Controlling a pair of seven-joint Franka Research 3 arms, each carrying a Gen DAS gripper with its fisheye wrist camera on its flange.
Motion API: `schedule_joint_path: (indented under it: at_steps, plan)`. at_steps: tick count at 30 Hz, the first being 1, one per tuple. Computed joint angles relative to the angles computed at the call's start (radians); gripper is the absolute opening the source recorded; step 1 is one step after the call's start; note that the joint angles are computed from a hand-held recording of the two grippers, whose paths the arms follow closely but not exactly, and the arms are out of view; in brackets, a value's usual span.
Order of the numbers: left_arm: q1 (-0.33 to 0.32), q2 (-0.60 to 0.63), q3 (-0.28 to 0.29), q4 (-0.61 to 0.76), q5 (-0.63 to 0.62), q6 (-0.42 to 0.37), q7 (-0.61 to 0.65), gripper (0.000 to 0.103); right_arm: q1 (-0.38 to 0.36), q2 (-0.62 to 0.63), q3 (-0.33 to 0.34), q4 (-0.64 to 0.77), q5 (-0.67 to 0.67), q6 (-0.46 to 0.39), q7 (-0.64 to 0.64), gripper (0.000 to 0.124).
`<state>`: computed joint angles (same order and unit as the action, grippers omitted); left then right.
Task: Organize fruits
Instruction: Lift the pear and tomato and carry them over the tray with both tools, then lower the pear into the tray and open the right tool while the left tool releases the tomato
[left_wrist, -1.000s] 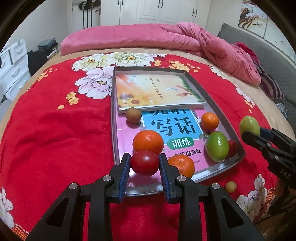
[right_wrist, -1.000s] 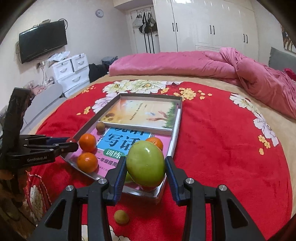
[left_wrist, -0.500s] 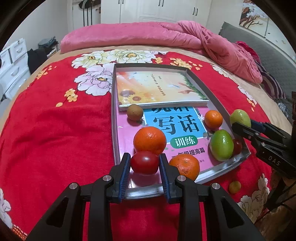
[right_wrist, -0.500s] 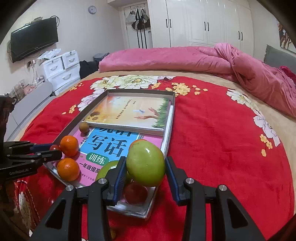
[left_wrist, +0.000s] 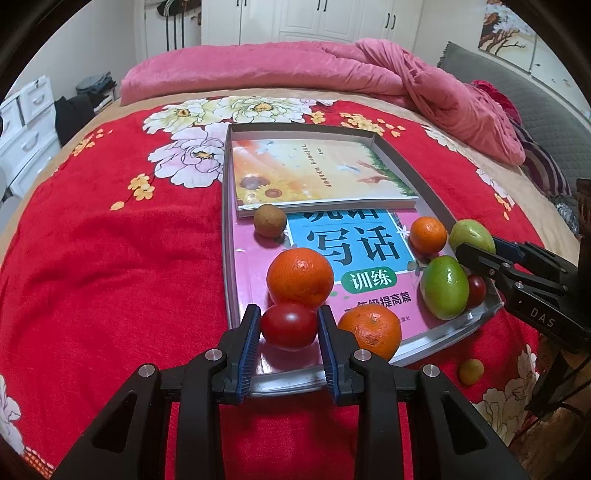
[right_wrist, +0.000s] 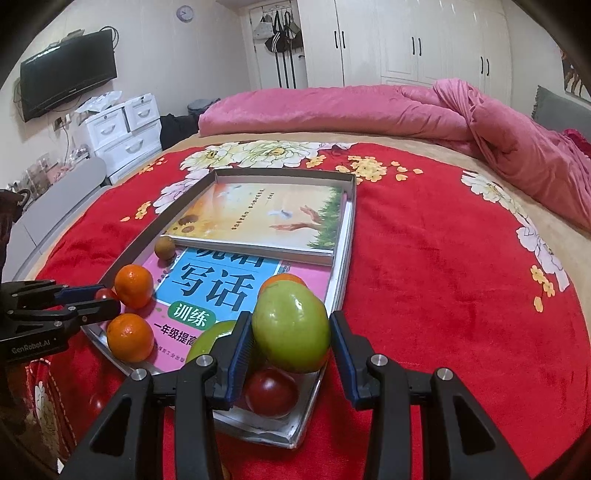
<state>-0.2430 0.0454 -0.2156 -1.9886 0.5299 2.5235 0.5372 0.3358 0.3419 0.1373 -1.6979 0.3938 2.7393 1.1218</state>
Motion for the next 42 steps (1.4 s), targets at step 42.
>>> schedule_joint_path:
  at_steps: [42]
  plan:
    - [0.013, -0.092, -0.015, -0.054, 0.018, 0.044, -0.051, 0.064, -0.026, -0.141, 0.028, -0.135, 0.189, 0.067, -0.126, 0.070]
